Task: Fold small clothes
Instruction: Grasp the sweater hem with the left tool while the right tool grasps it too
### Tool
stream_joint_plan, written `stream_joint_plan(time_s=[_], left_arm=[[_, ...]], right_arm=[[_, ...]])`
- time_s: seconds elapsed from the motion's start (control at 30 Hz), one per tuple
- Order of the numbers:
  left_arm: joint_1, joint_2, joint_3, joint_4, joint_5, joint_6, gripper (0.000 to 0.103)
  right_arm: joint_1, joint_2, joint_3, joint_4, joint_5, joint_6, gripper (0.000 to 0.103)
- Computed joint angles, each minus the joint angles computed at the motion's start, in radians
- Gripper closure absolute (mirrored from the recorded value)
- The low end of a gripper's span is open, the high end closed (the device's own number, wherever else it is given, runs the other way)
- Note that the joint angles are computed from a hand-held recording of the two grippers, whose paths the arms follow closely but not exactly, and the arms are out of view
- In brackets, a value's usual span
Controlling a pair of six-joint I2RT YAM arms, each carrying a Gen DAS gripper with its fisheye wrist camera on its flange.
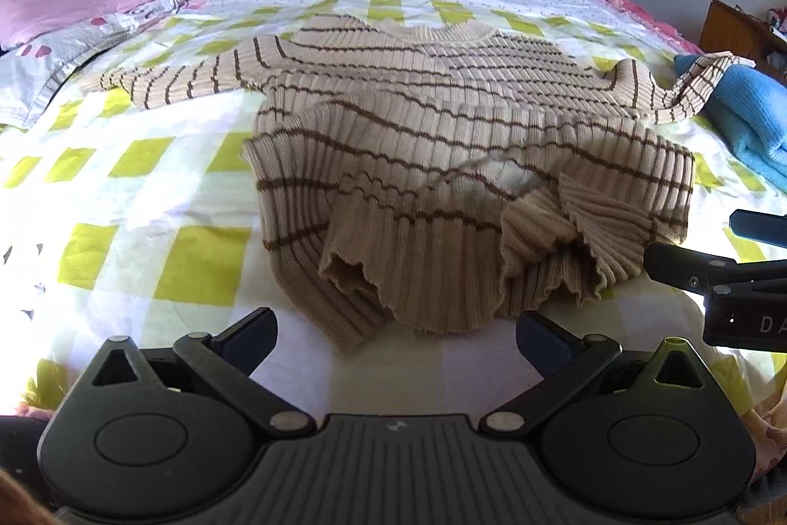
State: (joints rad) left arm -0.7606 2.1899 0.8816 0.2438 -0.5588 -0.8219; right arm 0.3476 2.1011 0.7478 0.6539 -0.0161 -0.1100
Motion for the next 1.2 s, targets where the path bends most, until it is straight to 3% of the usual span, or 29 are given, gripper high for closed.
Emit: stream_joint_plan(time_s=[0.23,0.4,0.57,0.67,0.73,0.87,0.93,1.07,1.17,1.2], left_arm=[[0.064,-0.076,-0.097,0.098,-0.051,0.076,0.000],[0.123,-0.075,-0.122,0.145,-0.029,0.098,0.000],[0.154,-0.047,-0.117,0.179,0.001,0.123,0.000],[0.175,-0.031,-0.112,0.199,0.024,0.141,0.000],[0.192,-0.020,-0.106,0.208,0.041,0.156,0.000],[0.220,-0.014,-0.097,0.215,0.076,0.192,0.000],[0.234,-0.020,-0.103,0.227,0.100,0.203,0.001],[0.269,-0.027,-0.120,0.255,0.179,0.204,0.017],[0.291,-0.018,-0.107,0.227,0.227,0.181,0.042],[0.296,-0.014,-0.105,0.222,0.242,0.173,0.045]], right_arm=[[0.015,0.033,0.105,-0.091,-0.061,-0.035,0.016],[0.022,0.077,0.204,-0.191,-0.091,-0.053,0.030],[0.036,0.144,0.304,-0.260,-0.111,-0.065,0.034],[0.033,0.194,0.396,-0.353,-0.130,-0.064,0.049],[0.024,0.214,0.440,-0.401,-0.152,-0.061,0.054],[-0.003,0.201,0.482,-0.495,-0.207,-0.064,0.086],[-0.022,0.186,0.497,-0.551,-0.245,-0.055,0.092],[-0.052,0.122,0.444,-0.568,-0.284,-0.081,0.094],[-0.077,0.060,0.383,-0.572,-0.306,-0.115,0.094],[-0.086,0.037,0.363,-0.577,-0.308,-0.129,0.095]])
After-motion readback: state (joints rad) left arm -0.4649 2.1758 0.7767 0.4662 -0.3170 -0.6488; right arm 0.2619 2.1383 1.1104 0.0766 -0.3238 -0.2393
